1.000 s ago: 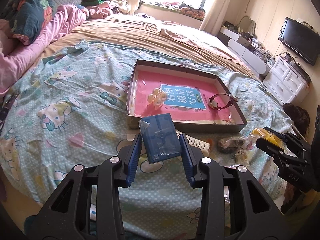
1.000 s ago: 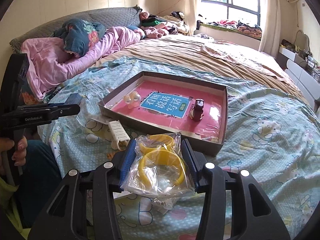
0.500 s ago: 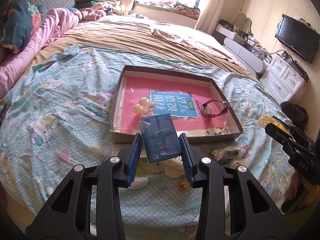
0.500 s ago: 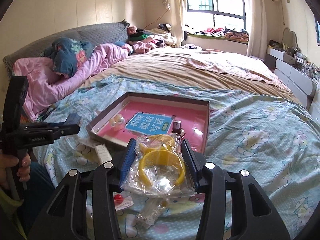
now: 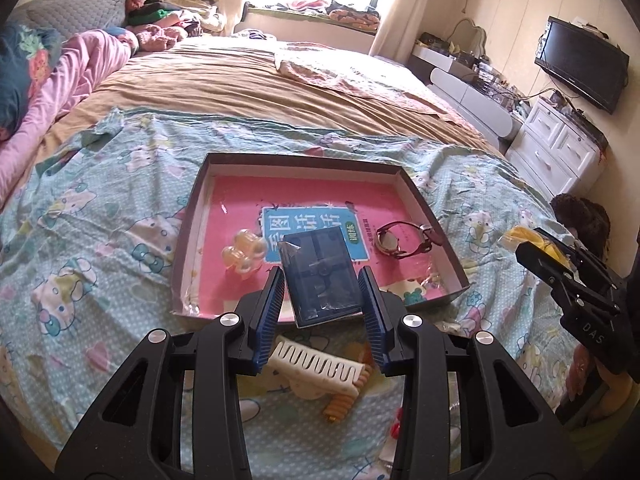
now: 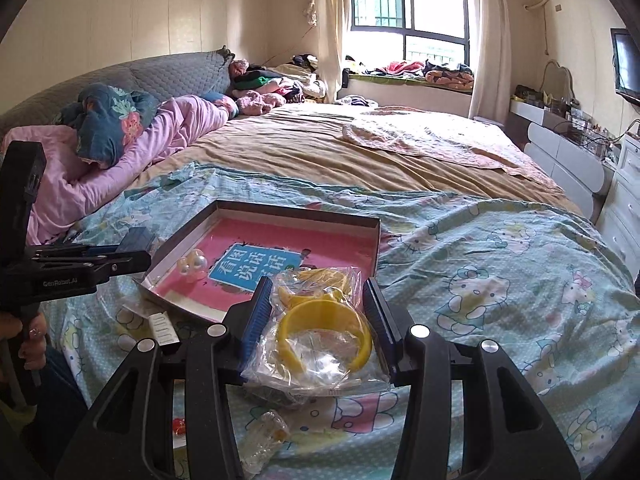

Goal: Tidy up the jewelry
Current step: 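Carry the blue box in the left tool and headband bag in the right into the tray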

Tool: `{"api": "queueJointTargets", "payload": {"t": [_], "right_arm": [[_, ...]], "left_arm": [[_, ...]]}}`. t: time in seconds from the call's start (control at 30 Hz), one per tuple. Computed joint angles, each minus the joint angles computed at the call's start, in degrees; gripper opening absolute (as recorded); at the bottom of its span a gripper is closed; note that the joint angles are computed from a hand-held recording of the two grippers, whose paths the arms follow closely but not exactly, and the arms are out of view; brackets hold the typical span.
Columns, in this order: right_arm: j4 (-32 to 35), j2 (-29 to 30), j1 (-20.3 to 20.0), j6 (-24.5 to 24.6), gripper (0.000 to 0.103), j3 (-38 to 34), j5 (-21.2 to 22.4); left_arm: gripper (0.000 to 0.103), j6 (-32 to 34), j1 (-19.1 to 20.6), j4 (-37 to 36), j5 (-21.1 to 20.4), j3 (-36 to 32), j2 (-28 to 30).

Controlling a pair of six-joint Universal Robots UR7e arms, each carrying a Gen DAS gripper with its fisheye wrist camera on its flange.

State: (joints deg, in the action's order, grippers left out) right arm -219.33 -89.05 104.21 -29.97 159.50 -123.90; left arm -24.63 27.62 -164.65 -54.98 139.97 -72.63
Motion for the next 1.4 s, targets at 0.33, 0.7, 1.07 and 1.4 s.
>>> {"api": "queueJointTargets", "payload": {"t": [0.33, 0.7, 1.07, 1.4], "right_arm": [[-2.4, 1.6, -2.6, -1.7, 0.045, -1.5, 0.0], [-3.8, 4.6, -5.7, -2.1, 0.045, -3.2, 0.4], [-6.7, 9.9, -10.4, -4.1, 0.045, -5.2, 0.7], [-6.5, 14.9, -13.2, -4.1, 0.045, -7.7, 0.9]], "left_arm": [[0.03, 2.7, 2.3, -2.1, -0.8, -3.2, 4.7], [0.03, 4.5, 5.1, -4.9, -1.1, -5.9, 9.8], [0.03, 6.8, 8.5, -8.3, -0.9, -7.1, 14.4], [0.03, 9.3, 11.1, -8.1, -1.9, -8.5, 16.7]]}}
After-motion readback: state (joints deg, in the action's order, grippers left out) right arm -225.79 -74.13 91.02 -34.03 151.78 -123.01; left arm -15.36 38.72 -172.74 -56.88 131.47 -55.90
